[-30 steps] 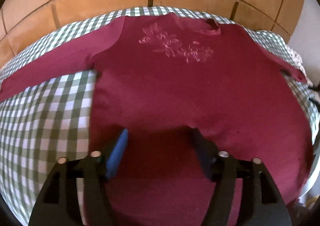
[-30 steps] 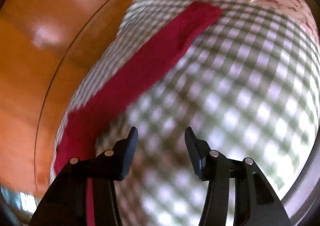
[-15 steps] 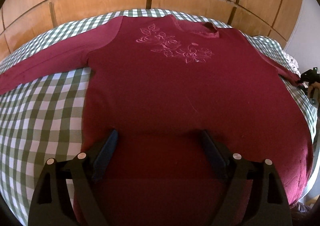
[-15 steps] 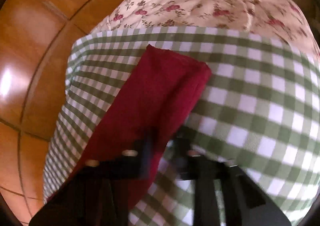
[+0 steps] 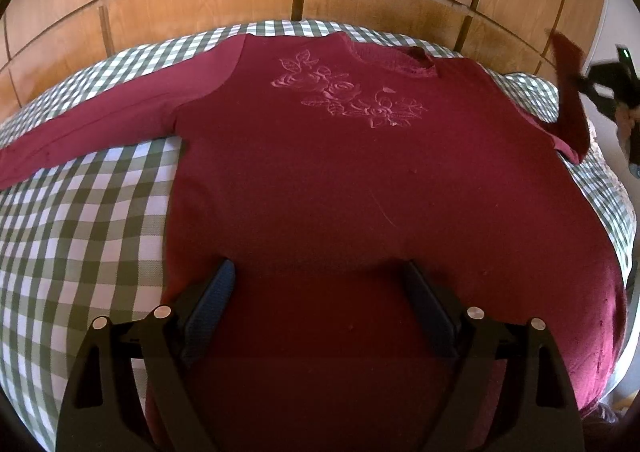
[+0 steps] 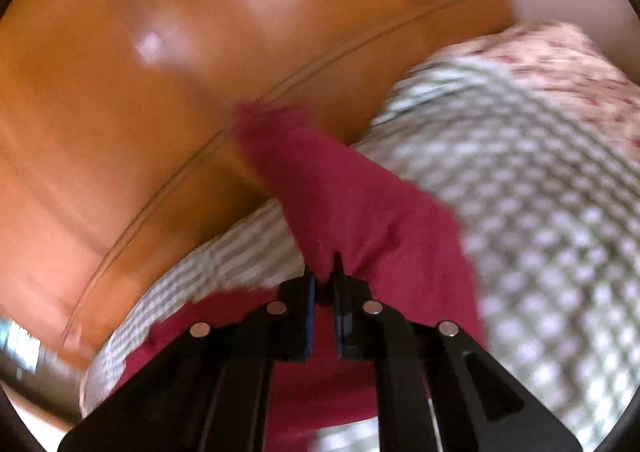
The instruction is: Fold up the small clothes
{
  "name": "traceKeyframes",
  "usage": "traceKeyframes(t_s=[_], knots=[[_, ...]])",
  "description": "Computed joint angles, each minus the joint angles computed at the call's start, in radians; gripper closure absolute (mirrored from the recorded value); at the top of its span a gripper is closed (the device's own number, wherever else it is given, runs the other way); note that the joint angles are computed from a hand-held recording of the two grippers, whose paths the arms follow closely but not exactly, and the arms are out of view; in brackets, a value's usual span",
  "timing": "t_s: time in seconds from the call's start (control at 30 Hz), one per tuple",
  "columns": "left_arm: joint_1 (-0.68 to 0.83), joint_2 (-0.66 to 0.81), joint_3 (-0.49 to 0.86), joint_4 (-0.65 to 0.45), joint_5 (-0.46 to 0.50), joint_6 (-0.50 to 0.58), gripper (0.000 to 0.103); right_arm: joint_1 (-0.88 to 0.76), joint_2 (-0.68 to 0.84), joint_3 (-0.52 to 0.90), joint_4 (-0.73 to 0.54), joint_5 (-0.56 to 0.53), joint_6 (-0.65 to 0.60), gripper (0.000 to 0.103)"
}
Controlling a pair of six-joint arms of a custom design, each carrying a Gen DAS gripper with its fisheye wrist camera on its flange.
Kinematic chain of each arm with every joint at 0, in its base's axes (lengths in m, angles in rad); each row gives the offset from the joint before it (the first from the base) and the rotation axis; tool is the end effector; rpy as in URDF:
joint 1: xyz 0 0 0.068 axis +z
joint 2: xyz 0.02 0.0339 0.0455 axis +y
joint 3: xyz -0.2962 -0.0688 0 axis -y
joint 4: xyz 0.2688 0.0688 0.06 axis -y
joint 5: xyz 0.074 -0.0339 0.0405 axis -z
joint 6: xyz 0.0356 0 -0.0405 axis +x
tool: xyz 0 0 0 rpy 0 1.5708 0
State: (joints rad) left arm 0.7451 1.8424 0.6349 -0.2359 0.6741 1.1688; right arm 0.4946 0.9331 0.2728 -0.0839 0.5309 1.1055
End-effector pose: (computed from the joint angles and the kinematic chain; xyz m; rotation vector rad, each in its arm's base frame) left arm 0.2091 0.1627 0.0679 0.5790 2.4271 -0.3735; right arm 0.1580 0.0647 0.1631 0.9087 2.0125 0.2746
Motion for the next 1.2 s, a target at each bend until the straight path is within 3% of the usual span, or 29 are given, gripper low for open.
traceKeyframes(t_s=[0.17,0.3,0.37,0.4,0.43,0.53,0.6,0.73,1.0,1.07,1.1,1.2], knots=[[0.007,-0.003,0.006,-0.024,0.003,0.008,0.018,0.183,0.51,0.221,0.277,-0.038,-0.013,0.096],[-0.009,-0.016,0.033,-0.083,-0.03,0.002,0.018,0.258,0.769,0.425,0.313,-0.107,-0.046,0.096],[-0.032,-0.031,0.063,-0.141,-0.069,-0.028,0.019,0.289,0.855,0.514,0.293,-0.124,-0.063,0.089],[-0.043,-0.038,0.082,-0.176,-0.086,-0.053,0.021,0.298,0.876,0.538,0.284,-0.125,-0.065,0.073],[-0.047,-0.042,0.099,-0.208,-0.09,-0.07,0.028,0.314,0.892,0.555,0.288,-0.121,-0.068,0.058],[-0.047,-0.016,0.208,-0.41,-0.041,-0.075,0.034,0.357,0.871,0.523,0.337,-0.077,-0.065,0.038],[-0.068,-0.021,0.246,-0.483,-0.008,-0.073,0.043,0.393,0.826,0.464,0.37,-0.04,-0.035,0.035],[-0.17,-0.021,0.295,-0.522,0.036,-0.173,0.05,0.51,0.729,0.316,0.389,0.04,0.086,0.027],[-0.47,0.077,0.375,-0.369,0.034,-0.582,0.05,0.746,0.688,0.122,0.305,0.168,0.465,0.023],[-0.523,0.105,0.394,-0.338,0.019,-0.642,0.051,0.778,0.675,0.082,0.318,0.199,0.537,0.022],[-0.558,0.125,0.41,-0.324,0.005,-0.678,0.056,0.783,0.664,0.06,0.333,0.214,0.556,0.021],[-0.635,0.146,0.428,-0.27,-0.056,-0.738,0.082,0.749,0.62,0.019,0.358,0.222,0.548,0.018]])
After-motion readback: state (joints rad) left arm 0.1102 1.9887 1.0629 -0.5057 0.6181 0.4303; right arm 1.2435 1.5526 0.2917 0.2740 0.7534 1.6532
